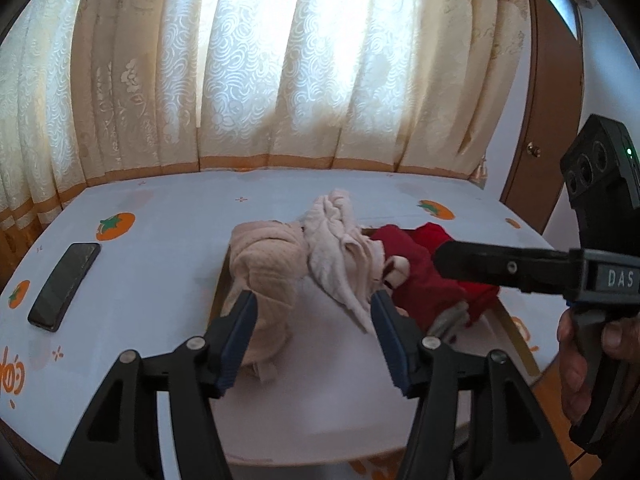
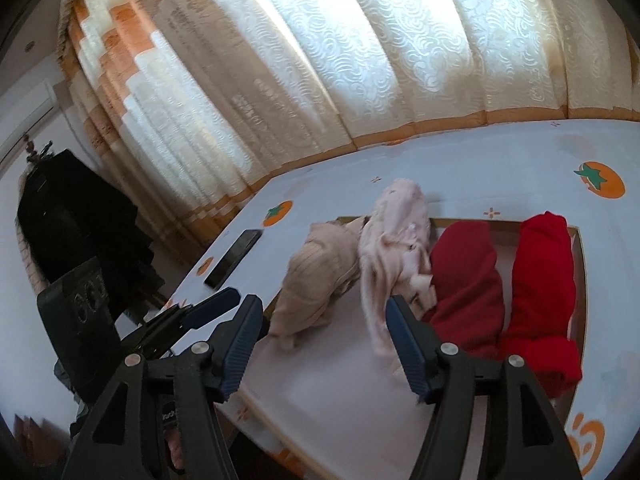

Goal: Take underwear out of drawer
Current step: 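Lower both tools into the tray and open them to release the underwear, then lift both open tools away from the tray and lower them into the drawer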

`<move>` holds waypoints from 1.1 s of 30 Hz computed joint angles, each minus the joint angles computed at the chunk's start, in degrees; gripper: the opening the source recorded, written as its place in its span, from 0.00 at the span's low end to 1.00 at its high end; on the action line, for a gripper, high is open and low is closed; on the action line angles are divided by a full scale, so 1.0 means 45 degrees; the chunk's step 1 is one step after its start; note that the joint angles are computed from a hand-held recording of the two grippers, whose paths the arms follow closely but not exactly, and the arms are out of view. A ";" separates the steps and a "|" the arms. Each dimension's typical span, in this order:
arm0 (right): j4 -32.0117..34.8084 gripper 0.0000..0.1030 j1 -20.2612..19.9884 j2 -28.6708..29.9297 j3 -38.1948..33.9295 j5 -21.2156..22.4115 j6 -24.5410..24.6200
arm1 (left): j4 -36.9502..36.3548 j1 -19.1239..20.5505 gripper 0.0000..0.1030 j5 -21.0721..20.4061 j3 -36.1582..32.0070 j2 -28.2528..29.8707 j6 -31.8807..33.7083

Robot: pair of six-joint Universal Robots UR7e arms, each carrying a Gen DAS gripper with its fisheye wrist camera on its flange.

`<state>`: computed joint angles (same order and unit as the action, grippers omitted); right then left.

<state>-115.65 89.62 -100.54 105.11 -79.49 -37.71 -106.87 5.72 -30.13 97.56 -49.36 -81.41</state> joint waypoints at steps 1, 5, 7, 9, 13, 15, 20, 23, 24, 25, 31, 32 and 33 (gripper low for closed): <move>0.0172 0.64 0.0000 -0.0149 0.0040 0.0006 -0.0127 | -0.0137 -0.0059 0.58 -0.0041 0.0064 -0.0011 0.0030; 0.1030 0.65 -0.0010 -0.0793 0.0169 -0.0003 -0.0728 | -0.0605 -0.0405 0.61 -0.0236 0.0316 -0.0041 0.0065; 0.1516 0.66 -0.0046 -0.1165 0.0239 -0.0033 -0.1145 | -0.0751 -0.0636 0.61 -0.0311 0.0457 -0.0052 0.0049; 0.2050 0.68 -0.0142 -0.1610 0.0341 -0.0044 -0.1608 | -0.0793 -0.0842 0.63 -0.0374 0.0539 -0.0028 -0.0022; 0.3043 0.71 -0.0403 -0.2363 0.0428 -0.0116 -0.2416 | -0.1009 -0.1189 0.64 -0.0708 0.0761 -0.0005 -0.0052; 0.3455 0.71 -0.0582 -0.2764 0.0482 -0.0152 -0.2908 | -0.0958 -0.1380 0.64 -0.0927 0.0856 0.0000 -0.0172; 0.4301 0.71 -0.1048 -0.3830 0.0757 -0.0585 -0.4150 | -0.0734 -0.1818 0.64 -0.1226 0.1061 0.0010 -0.0649; 0.4921 0.71 -0.1549 -0.4481 0.0976 -0.0842 -0.4987 | -0.0568 -0.2067 0.66 -0.1599 0.1148 0.0068 -0.0847; 0.5068 0.71 -0.1721 -0.4618 0.1027 -0.0857 -0.5164 | -0.0580 -0.2147 0.66 -0.1743 0.1213 0.0068 -0.0857; 0.5299 0.71 -0.1988 -0.4817 0.1084 -0.0904 -0.5421 | -0.0543 -0.2201 0.66 -0.1878 0.1236 0.0092 -0.0882; 0.5423 0.71 -0.3652 -0.5783 0.1697 -0.1281 -0.6706 | -0.0466 -0.2522 0.67 -0.2891 0.1452 0.0204 -0.0913; 0.5442 0.71 -0.3922 -0.5853 0.1765 -0.1274 -0.6823 | -0.0517 -0.2557 0.67 -0.3061 0.1503 0.0227 -0.0911; 0.5533 0.71 -0.4361 -0.5941 0.1831 -0.1229 -0.6996 | -0.0569 -0.2574 0.67 -0.3246 0.1552 0.0262 -0.0907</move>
<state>-90.75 70.00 -127.27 113.35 -85.02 -69.19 -109.43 -5.87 -44.73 104.55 -48.19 -85.49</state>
